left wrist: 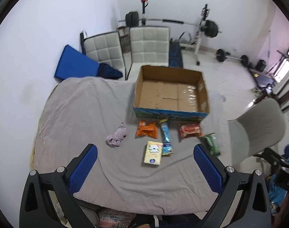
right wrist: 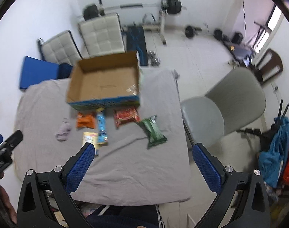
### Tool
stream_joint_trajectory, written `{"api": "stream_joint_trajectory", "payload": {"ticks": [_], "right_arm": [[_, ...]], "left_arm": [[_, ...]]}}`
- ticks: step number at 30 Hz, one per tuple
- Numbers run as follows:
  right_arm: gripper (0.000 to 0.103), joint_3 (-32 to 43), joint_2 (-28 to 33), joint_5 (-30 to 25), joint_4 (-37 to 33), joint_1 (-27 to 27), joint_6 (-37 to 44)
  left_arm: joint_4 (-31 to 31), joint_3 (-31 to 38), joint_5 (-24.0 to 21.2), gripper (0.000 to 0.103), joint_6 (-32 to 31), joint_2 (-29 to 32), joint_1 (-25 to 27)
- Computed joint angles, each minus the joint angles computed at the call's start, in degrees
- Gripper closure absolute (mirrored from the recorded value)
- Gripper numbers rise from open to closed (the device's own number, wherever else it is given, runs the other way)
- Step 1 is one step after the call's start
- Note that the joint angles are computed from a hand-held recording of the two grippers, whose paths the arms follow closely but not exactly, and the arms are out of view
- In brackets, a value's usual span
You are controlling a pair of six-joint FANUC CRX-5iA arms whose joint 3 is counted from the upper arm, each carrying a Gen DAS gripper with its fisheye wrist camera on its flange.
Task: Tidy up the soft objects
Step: 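Grasp the yellow tissue pack with the left tool while the right tool grasps the green snack bag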
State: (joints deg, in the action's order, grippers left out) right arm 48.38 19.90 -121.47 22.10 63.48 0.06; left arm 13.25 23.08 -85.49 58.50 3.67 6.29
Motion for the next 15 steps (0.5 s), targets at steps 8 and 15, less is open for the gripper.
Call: {"api": "stream_joint_trajectory", "payload": {"ticks": [8,15], "right_arm": [[0.0,-28.9,-10.8,18.2,-16.9,-14.2,4.1],[0.0,-41.6,-8.9,30.3,-26.5,-22.3,13.1]], "left_arm": [[-6.1,3.1,-1.8,0.0,6.3,11.9,-6.2],[-13.5,2.6,-3.3,0.0,10.2,20.8,-10.8]]}}
